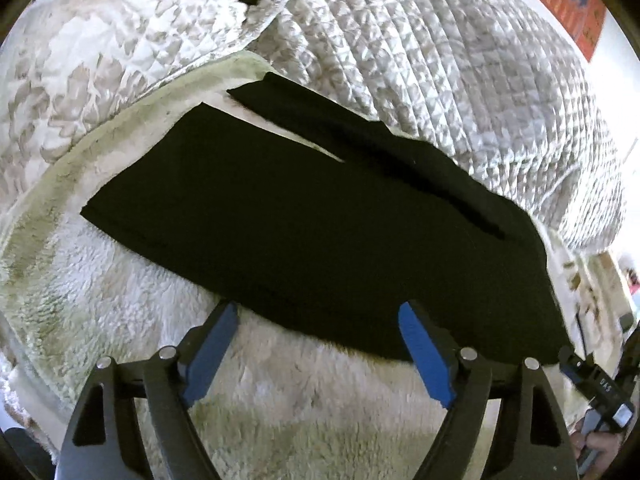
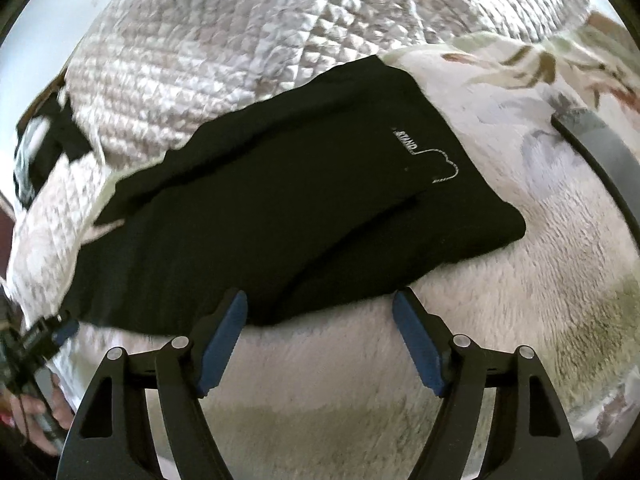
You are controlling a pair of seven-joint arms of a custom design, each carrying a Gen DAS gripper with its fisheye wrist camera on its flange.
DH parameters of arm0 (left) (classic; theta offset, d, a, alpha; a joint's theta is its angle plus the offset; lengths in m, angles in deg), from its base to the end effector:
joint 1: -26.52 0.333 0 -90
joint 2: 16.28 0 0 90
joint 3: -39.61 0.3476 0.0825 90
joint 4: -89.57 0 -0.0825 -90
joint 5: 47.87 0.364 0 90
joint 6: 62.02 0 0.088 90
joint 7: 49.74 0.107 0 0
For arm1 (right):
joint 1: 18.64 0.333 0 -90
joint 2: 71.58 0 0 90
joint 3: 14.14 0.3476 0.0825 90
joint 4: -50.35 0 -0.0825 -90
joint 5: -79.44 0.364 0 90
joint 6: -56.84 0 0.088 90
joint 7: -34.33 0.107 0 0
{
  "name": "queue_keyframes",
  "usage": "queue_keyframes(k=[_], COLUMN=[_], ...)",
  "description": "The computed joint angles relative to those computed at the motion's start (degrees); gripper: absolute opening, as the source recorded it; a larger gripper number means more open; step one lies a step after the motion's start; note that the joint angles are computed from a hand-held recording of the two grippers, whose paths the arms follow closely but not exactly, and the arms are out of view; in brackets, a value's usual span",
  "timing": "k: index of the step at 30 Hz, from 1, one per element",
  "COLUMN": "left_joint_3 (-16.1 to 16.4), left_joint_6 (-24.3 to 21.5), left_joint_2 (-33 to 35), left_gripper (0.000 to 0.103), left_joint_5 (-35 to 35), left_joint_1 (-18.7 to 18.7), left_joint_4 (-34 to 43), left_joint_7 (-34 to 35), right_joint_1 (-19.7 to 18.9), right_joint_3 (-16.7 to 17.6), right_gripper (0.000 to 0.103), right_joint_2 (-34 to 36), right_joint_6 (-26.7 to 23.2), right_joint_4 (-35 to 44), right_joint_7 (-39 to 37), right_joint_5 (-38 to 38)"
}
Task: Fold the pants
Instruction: 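Lower both grippers onto the pants waistband and close on the fabric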
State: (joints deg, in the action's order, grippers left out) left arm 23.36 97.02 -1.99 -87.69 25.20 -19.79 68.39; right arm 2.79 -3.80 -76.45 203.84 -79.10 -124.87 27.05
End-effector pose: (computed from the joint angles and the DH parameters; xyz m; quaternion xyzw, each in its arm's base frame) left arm 0.6240 -0.1521 0.4756 -0.5917 0.7150 -0.3674 0.0611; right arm 0.4331 0.2848 0.4764 -0.4001 0.8436 -0.2060 0.2928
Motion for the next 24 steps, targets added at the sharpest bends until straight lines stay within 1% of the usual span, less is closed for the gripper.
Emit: queue_keyframes(k=[3,6,8,9,10,11,13,14,16,17,18,19,21,24], left_joint_3=[-1.0,-1.5,-1.2,-1.1,-1.0,-0.5,0.8,1.6,3.3,4.0,4.2,3.3,2.3,-1.0], left_joint_6=[1.2,2.2,3.2,3.8,4.5,5.4,6.5,6.7,6.3,5.6,4.7,3.8,3.1,3.8], left_joint_2=[1.3,3.2,4.1,4.5,4.8,5.1,5.8,6.2,7.0,7.4,7.7,7.8,7.2,4.6], left_gripper=[0.085,0.083,0.079,0.076,0.070,0.067,0.049,0.044,0.021,0.016,0.010,0.007,0.005,0.004], left_joint_5=[-2.7,-3.6,-2.3,-1.4,-0.5,1.2,5.4,7.6,11.9,13.9,15.4,15.9,17.2,14.7], left_joint_1=[0.7,1.1,0.7,0.5,0.3,-0.2,-1.4,-1.9,-2.7,-3.0,-2.8,-1.8,-0.7,2.2], left_joint_4=[1.3,3.3,4.2,4.5,4.8,4.9,5.4,5.9,7.0,7.6,8.4,8.9,8.9,6.6], left_joint_7=[1.3,1.5,0.4,-0.5,-1.3,-2.7,-6.6,-8.9,-13.6,-15.8,-17.3,-17.3,-17.5,-13.4], right_joint_1=[-1.6,-3.2,-4.0,-4.2,-4.4,-4.6,-4.9,-5.1,-5.5,-5.8,-6.3,-6.4,-6.3,-6.5], right_joint_3=[-0.9,-1.3,-1.5,-1.6,-1.5,-1.5,-1.8,-2.0,-2.4,-2.5,-2.8,-2.8,-2.3,-1.3], right_gripper=[0.076,0.075,0.068,0.059,0.053,0.049,0.037,0.033,0.015,0.012,0.008,0.005,0.005,0.005], right_joint_2=[-0.6,-1.0,-1.0,-1.0,-1.0,-1.0,-1.0,-0.9,-0.9,-1.0,-1.1,-1.3,-2.1,-4.7], right_joint_6=[3.3,5.3,5.9,5.6,5.1,5.0,4.9,5.0,5.6,6.1,7.8,8.4,7.6,7.6], right_joint_4=[-1.4,-2.2,-2.4,-2.4,-2.3,-2.4,-2.5,-2.6,-3.0,-3.2,-3.6,-3.6,-3.5,-4.3], right_joint_7=[4.5,9.3,12.1,12.7,13.5,14.4,15.2,15.2,15.8,16.4,17.8,17.8,16.9,18.5], right_joint_5=[-3.4,-7.1,-8.5,-8.4,-8.6,-9.2,-9.2,-9.0,-9.2,-9.4,-10.5,-10.4,-10.1,-11.1])
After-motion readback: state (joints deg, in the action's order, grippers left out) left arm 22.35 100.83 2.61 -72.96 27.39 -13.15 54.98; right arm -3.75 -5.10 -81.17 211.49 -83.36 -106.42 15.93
